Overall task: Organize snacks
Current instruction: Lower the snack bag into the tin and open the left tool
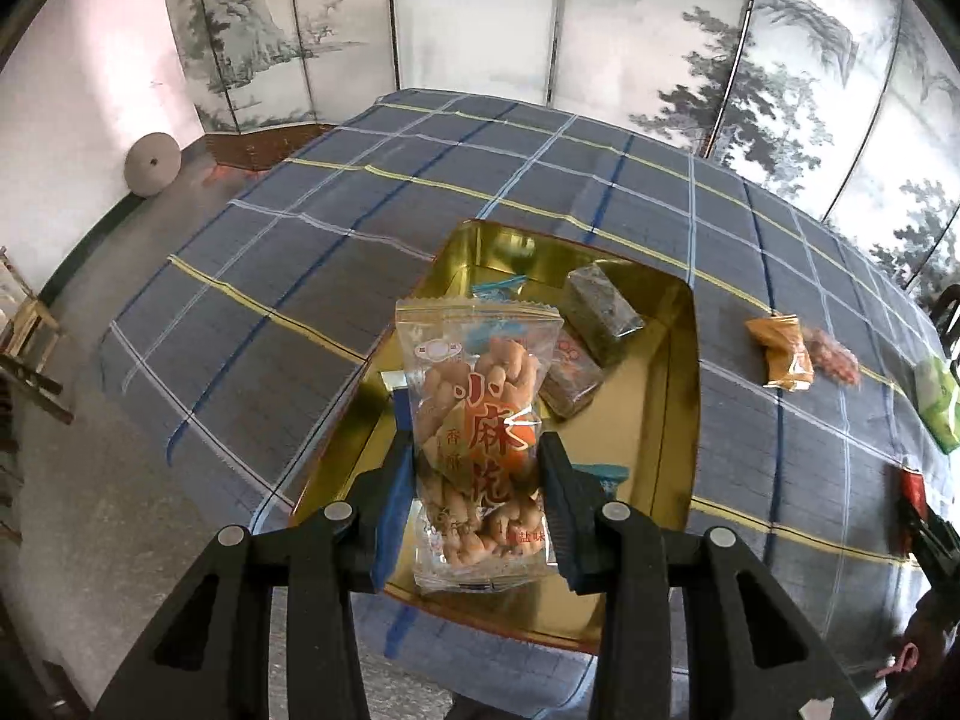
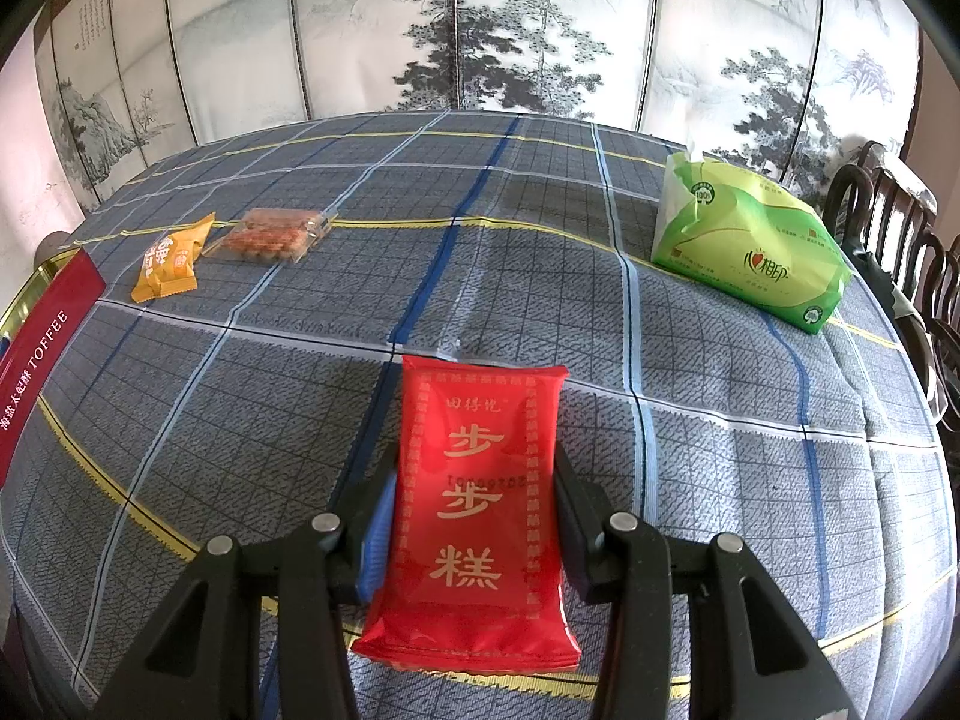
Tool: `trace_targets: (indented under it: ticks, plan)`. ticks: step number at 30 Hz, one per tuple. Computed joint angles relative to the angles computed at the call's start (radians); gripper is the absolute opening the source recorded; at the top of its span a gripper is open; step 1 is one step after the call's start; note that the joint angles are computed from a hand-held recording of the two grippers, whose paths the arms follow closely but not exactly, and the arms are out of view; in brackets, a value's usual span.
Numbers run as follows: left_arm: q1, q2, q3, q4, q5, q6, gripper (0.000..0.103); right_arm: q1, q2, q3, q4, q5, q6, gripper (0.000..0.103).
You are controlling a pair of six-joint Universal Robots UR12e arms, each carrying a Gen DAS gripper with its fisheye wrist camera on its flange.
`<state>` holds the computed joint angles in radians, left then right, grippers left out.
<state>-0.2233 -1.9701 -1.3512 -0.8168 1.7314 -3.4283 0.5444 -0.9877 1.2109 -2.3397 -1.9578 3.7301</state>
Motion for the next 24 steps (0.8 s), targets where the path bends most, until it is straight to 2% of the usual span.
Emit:
trace_targets:
  ticks: [4, 11, 24]
  plan:
    - [-0.004, -0.017, 0.015, -0.009, -0.011, 0.034, 0.036, 0.0, 0.0, 0.0, 0.001, -0.001, 0.0, 0.045]
    - [-0.01, -0.067, 0.076, -0.024, -0.071, 0.11, 0.037, 0.0, 0.0, -0.001, 0.001, -0.001, 0.0, 0.045]
    - [-0.018, -0.139, 0.162, -0.076, -0.085, 0.145, 0.037, 0.0, 0.0, 0.0, 0.001, 0.0, 0.001, 0.045]
